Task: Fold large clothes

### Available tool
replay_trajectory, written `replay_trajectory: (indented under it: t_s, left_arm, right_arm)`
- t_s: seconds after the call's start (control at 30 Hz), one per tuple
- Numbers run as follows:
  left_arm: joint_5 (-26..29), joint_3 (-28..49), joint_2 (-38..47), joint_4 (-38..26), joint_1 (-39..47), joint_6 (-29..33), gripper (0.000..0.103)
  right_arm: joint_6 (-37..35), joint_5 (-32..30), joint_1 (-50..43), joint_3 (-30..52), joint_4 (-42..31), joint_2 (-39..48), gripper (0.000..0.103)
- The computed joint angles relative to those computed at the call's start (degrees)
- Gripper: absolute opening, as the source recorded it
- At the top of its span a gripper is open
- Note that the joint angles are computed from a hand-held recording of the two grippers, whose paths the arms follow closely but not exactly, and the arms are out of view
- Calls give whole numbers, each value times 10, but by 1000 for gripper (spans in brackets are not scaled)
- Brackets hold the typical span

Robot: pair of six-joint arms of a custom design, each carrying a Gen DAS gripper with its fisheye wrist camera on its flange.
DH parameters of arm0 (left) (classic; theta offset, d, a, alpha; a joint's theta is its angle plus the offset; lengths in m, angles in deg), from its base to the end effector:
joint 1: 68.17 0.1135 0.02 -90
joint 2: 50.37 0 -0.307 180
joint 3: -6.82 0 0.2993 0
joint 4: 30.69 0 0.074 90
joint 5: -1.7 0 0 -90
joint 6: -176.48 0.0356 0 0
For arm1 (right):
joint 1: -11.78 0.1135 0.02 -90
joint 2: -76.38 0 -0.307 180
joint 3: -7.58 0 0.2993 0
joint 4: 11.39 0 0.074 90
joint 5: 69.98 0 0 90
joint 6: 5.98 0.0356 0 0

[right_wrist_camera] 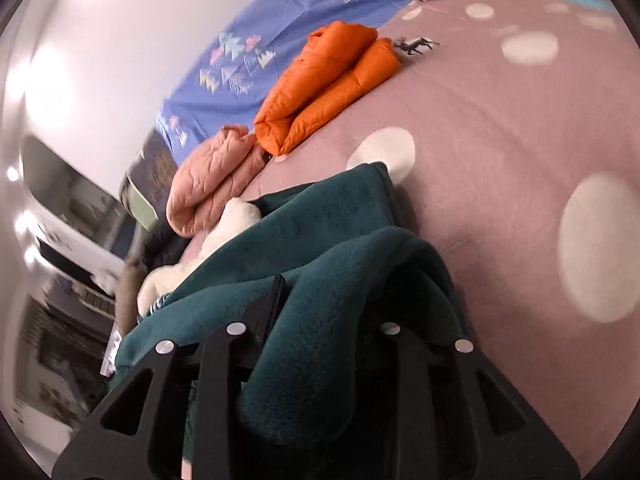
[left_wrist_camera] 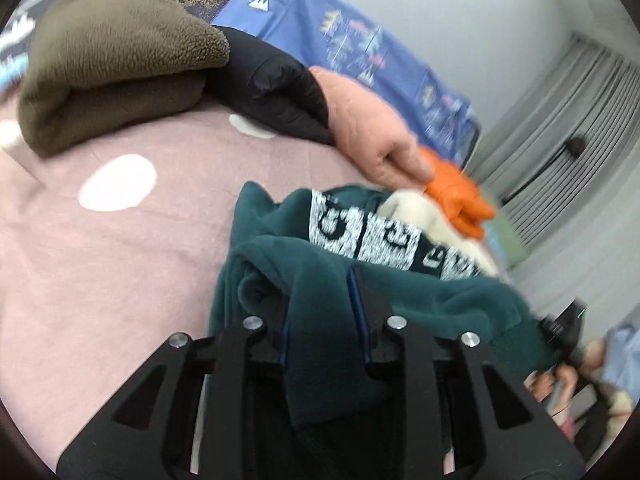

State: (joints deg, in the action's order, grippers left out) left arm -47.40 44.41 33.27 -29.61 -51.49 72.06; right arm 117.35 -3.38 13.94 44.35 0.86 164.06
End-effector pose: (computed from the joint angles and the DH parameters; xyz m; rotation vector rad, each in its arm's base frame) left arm 0.2606 0.0538 0.1318 -0.2653 2.2367 -0.8117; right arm 0.2789 0.0247 0.1213 0.3954 2.2651 0.7864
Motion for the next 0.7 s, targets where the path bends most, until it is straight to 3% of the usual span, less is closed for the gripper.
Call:
replay_trajectory:
  t_s: [0.2,0.37,0.47,0.5,0.7]
  left_arm:
    - [-3,1,-49,-52,-3,38,30]
    - [45,-37,-149,-91,30,58,57]
    - [33,-49,-217,-146,39,89,60]
    - [39,-52,-237,-165,48,97,62]
    - [122,-65,-368,-360,135,216,67]
  right_arm:
    - [-65,-6,-3,2,-79,-68,38]
    - [-81,4,1,-31,-126,-161,45]
    - [-96,1,0,-59,-165,-237,59]
    - [-96,2,-3,-68,-179,-263,68]
    - [-117,-60,-67,-127,-287,-429,71]
